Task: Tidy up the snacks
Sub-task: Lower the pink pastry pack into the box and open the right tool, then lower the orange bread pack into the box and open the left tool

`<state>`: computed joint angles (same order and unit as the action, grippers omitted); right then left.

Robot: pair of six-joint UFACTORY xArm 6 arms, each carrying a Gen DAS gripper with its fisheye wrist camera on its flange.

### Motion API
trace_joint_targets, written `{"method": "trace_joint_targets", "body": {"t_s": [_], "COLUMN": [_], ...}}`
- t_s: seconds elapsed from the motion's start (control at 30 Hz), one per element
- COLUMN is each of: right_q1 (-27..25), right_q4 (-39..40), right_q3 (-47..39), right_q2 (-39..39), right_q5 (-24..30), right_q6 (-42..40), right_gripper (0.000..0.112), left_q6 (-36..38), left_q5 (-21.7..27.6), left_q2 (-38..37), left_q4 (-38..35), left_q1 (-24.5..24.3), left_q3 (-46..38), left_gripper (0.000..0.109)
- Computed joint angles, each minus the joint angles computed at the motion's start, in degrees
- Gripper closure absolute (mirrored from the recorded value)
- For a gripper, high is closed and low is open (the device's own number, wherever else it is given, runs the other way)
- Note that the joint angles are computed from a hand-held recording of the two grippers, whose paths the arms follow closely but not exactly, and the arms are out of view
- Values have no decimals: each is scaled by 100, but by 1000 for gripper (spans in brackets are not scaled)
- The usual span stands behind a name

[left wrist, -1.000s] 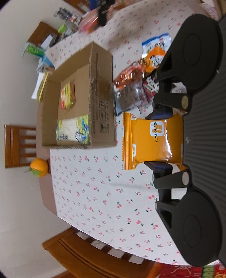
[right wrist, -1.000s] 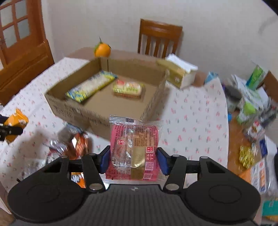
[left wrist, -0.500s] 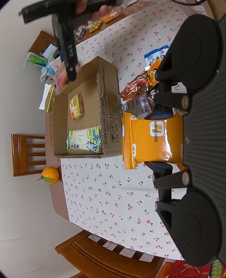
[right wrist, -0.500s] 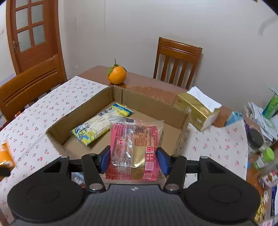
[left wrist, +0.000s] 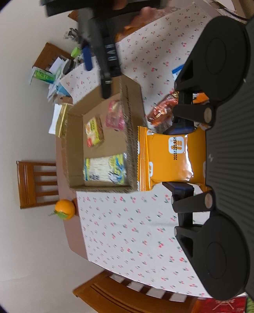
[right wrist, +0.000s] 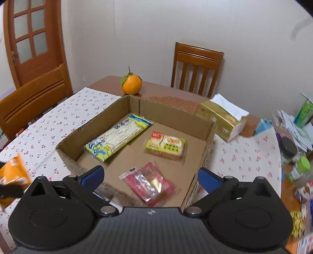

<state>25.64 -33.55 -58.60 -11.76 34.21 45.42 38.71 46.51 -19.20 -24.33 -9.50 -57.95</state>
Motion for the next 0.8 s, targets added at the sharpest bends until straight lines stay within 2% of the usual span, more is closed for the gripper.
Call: {"method": "trace_joint_targets", "body": {"t_s": [0.2, 0.43, 0.8], "right_q1": [411, 847, 1066], "right_q4": [-178, -86, -129], "right_q3": [297, 458, 762], "right_q2": [-364, -572, -955], "right_q5": [411, 1001, 1407], "right_q6": [769, 1023, 1537], "right_gripper": [9, 9, 9], "left_q6": [92, 1, -220], "left_q5": [34, 31, -141], "left_q2": [283, 803, 1847], "left_q4": [-164, -93, -18], "left_q1": [-211, -437, -805], "left_q3": [-329, -873, -1954], "left_gripper": [64, 64, 64]}}
